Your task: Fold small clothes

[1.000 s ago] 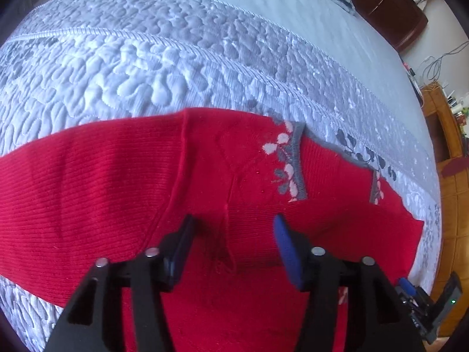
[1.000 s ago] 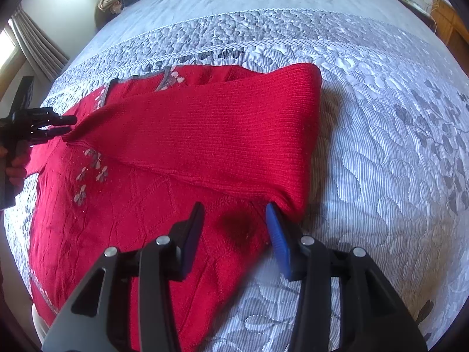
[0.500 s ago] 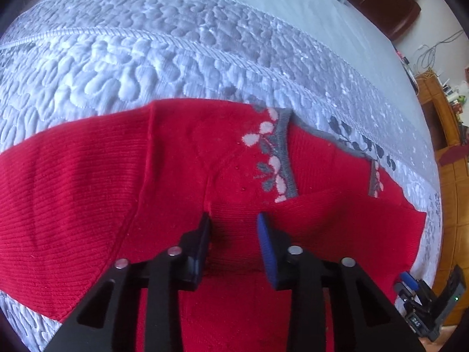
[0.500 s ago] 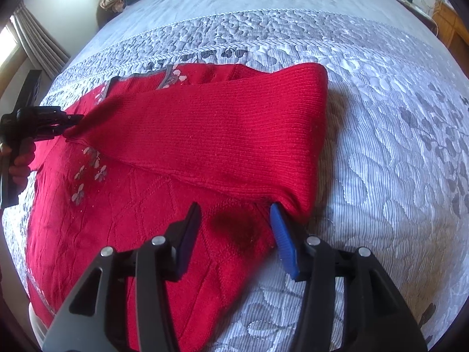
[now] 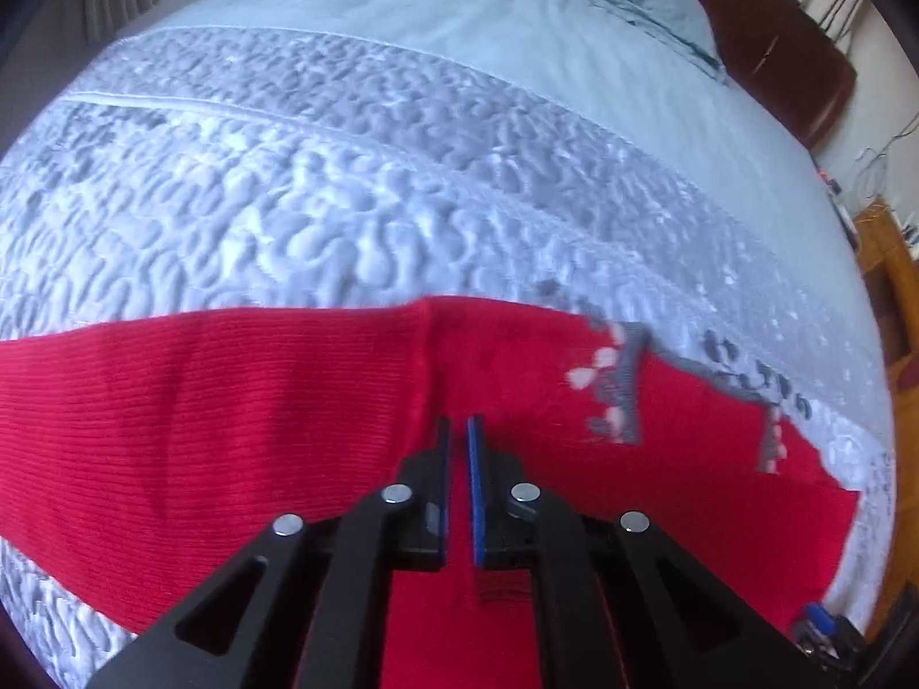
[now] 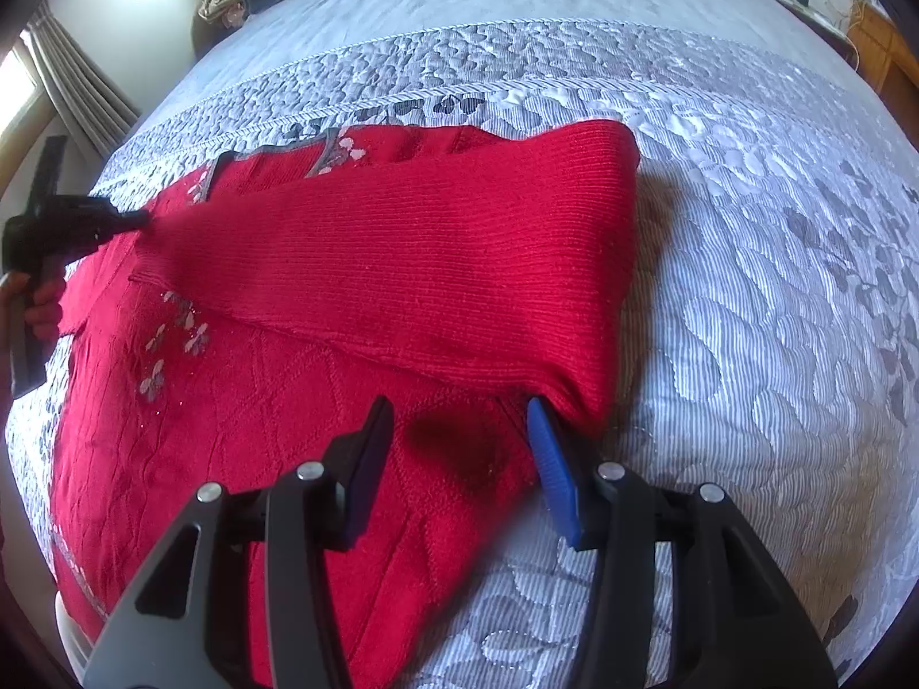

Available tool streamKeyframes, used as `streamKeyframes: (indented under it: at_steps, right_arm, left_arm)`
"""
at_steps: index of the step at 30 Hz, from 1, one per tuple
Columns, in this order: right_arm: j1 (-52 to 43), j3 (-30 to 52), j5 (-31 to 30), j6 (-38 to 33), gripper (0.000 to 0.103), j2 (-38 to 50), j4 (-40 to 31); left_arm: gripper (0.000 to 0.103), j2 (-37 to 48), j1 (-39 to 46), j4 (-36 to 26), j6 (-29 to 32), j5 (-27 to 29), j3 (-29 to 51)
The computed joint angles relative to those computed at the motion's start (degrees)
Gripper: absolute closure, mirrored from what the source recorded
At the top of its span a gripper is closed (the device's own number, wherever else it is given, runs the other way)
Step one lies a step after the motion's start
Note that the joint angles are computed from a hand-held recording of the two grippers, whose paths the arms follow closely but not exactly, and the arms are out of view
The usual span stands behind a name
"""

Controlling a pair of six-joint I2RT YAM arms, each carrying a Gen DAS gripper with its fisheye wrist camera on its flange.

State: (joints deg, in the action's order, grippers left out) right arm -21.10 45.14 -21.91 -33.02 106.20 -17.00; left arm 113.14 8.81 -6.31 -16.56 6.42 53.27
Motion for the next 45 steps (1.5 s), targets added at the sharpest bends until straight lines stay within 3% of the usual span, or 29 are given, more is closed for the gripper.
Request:
streamKeyframes:
  at_steps: [2,4,7,10,14,18,19,21,23,27,32,35,38,43,45]
  right_arm:
    - [-0.6,0.2,-0.2,-0.3,0.056,-1.0,-1.5]
    - [-1.9,0.2,-2.1,-1.1,0.056,-3.8,-3.3]
    - [-2.4,1.3,-3.3,-0.1,0.055,-6.5,-4.9]
    - [-0.9,4.9,-1.0,2.9,0.054,-3.6,-6.0]
    - [0.6,10.6,3.2,5.4,0.056,6.6,-7.4]
    - [-1.5,11.0,-0.2,5.4,0.057,5.2,-9.9]
    - [-2.2,10.4,-0.9,4.9,0.057,3.4,-11.0]
    - [-3.0,8.1,-1.3,3.0,0.054,-0.3,-11.9]
    - [-3.1,4.1,-1.7,0.7,0.054,-6.2,-13.2]
    - [-1.1,-1.5,-1.5,-0.4,0.053,-13.1,-15.2]
    - [7.7,-7.2,0.6,3.0,0.052,-18.7,-14.5]
    - [15.0,-9.8,2.0,7.0,0.051,-20.2,-12.2]
    - [20.9,-11.5,3.9,10.7,0.051,-21.0,-10.2]
    - [24.4,-12.2,6.3,13.0,0.051,-21.4,-9.3]
    - [24.6,-12.1,6.9,13.1,0.051,-22.1,-9.3]
  left_arm:
    - [0.079,-2.8,1.3,2.8,-0.4,0.6,-3.6]
    - [0.079,-7.3,1.5,5.6,-0.2,1.5,-8.3]
    - [0.079,-10.8,-1.3,4.5,1.8,5.0,-10.3]
    - [0.079,-8.8,-6.3,2.0,3.3,4.7,-8.0]
    - [0.078,2.1,-9.1,-3.8,2.7,1.3,-0.2]
    - [0.079,-1.0,-5.9,-4.5,0.9,6.0,-1.6]
    - [0.077,-4.0,-4.2,-5.2,1.2,7.2,-3.4]
    - [0.054,-9.3,-1.2,-6.3,4.7,6.3,-6.8]
    - [0.047,-16.9,3.6,-7.6,8.9,3.6,-11.9]
    - [0.045,-20.6,24.9,-14.9,21.0,3.2,-13.4]
    - [0.045,-11.8,50.3,-20.9,30.4,3.6,-2.3]
    - [0.046,-3.6,59.9,-24.8,30.1,6.0,8.1]
    - [0.047,5.4,66.1,-30.5,27.4,14.2,19.2]
    - [0.047,10.8,67.3,-30.0,23.9,18.5,25.9]
    - [0.055,12.6,67.3,-29.9,21.9,19.4,27.7]
